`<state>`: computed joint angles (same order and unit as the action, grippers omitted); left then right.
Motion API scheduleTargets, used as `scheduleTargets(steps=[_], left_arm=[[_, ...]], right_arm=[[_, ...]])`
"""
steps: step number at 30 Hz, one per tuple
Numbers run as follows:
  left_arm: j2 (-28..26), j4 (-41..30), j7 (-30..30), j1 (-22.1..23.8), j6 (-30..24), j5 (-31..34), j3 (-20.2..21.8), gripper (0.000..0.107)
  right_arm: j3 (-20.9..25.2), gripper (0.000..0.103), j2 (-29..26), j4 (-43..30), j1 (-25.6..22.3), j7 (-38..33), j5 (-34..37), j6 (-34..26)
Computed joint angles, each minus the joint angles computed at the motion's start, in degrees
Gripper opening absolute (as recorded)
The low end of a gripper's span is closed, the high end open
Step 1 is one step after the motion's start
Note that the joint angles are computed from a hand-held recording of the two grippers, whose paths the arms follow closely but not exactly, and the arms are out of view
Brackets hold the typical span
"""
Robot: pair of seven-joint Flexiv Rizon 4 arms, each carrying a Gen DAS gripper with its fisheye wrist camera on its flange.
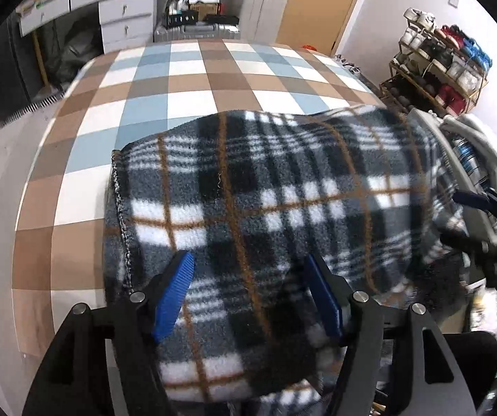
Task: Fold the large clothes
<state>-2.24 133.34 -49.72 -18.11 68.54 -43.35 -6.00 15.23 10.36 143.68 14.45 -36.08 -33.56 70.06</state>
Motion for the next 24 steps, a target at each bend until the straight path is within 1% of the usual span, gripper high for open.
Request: scheduleTargets(steps=[2, 3, 4, 5, 7, 8, 9, 10, 11, 12, 13, 15, 16, 19, 23, 24], left_arm=[[1.34, -1.31, 3.66, 0.51, -5.11, -8.03, 0.31, 0.062], [1.48, -2.01, 3.93, 0.60, -6.17, -9.19, 0.54, 0.062], [1.16, -3.39, 3.58, 0.94, -7.13, -8.91, 0.76, 0.062], [0.55, -4.54, 2.75, 1.19, -7.42, -7.49, 0.79, 0.062], [-2.61, -8.77, -1.35, 2.51, -10.97, 0.23, 0.84, 0.062], [-4.81, -11.20, -4.56, 3.13, -13.35, 4.98, 0.86, 0.062], [-7.54, -13.89, -8.58, 3.56, -15.47, 10.10, 0.95, 0.062], [-9.38, -15.63, -10.23, 3.96, -17.05, 12.54, 0.78, 0.062], [-11.21, -17.23, -11.55, 4.08, -17.26, 14.49, 0.48, 0.062], [-11.73, -17.74, -12.05, 4.29, -17.02, 14.85, 0.07, 0.062], [-12.29, -18.77, -13.10, 4.36, -17.34, 15.84, -0.13, 0.062], [-13.96, -21.71, -15.35, 4.20, -18.19, 19.17, -0.23, 0.062], [-15.05, -23.36, -16.20, 3.99, -18.56, 21.30, -0.17, 0.062], [-18.04, -27.36, -18.24, 3.88, -18.97, 24.96, -0.11, 0.062], [-21.67, -33.46, -22.56, 2.95, -19.91, 29.27, 0.36, 0.062], [-22.20, -33.99, -23.16, 2.88, -19.58, 29.87, 0.44, 0.064]], right_arm=[[-1.51, 0.094, 0.20, -1.29, -0.64, -1.21, 1.91, 0.84], [-2.05, 0.094, -0.30, -2.36, -1.22, -1.38, 2.15, 0.38], [-2.58, 0.094, -1.12, -3.95, -1.25, -2.34, 3.35, -1.56], [-3.46, 0.094, -2.95, -6.50, -0.81, -4.74, 5.54, -4.15], [-4.82, 0.094, -7.85, -12.17, 0.52, -10.39, 12.58, -11.52], [-5.29, 0.094, -10.51, -15.39, 1.08, -13.55, 17.27, -15.87], [-5.68, 0.094, -13.12, -17.95, 1.09, -16.58, 21.78, -18.38], [-5.80, 0.096, -14.73, -18.83, 0.67, -18.79, 24.51, -18.30], [-5.98, 0.103, -15.78, -18.75, 0.28, -19.61, 24.86, -17.25], [-6.45, 0.103, -16.22, -19.08, -0.24, -20.53, 24.10, -17.41], [-6.64, 0.103, -16.94, -19.63, 0.01, -19.77, 22.08, -17.95], [-6.91, 0.103, -18.40, -20.97, 0.35, -19.42, 19.18, -18.54], [-6.97, 0.103, -19.00, -21.65, 0.12, -19.96, 19.41, -18.38], [-7.22, 0.103, -20.35, -23.38, -0.69, -21.91, 20.33, -17.81], [-8.39, 0.103, -23.85, -26.39, -1.12, -23.53, 18.49, -15.34], [-8.76, 0.103, -24.66, -26.89, -1.15, -23.30, 17.87, -14.08]])
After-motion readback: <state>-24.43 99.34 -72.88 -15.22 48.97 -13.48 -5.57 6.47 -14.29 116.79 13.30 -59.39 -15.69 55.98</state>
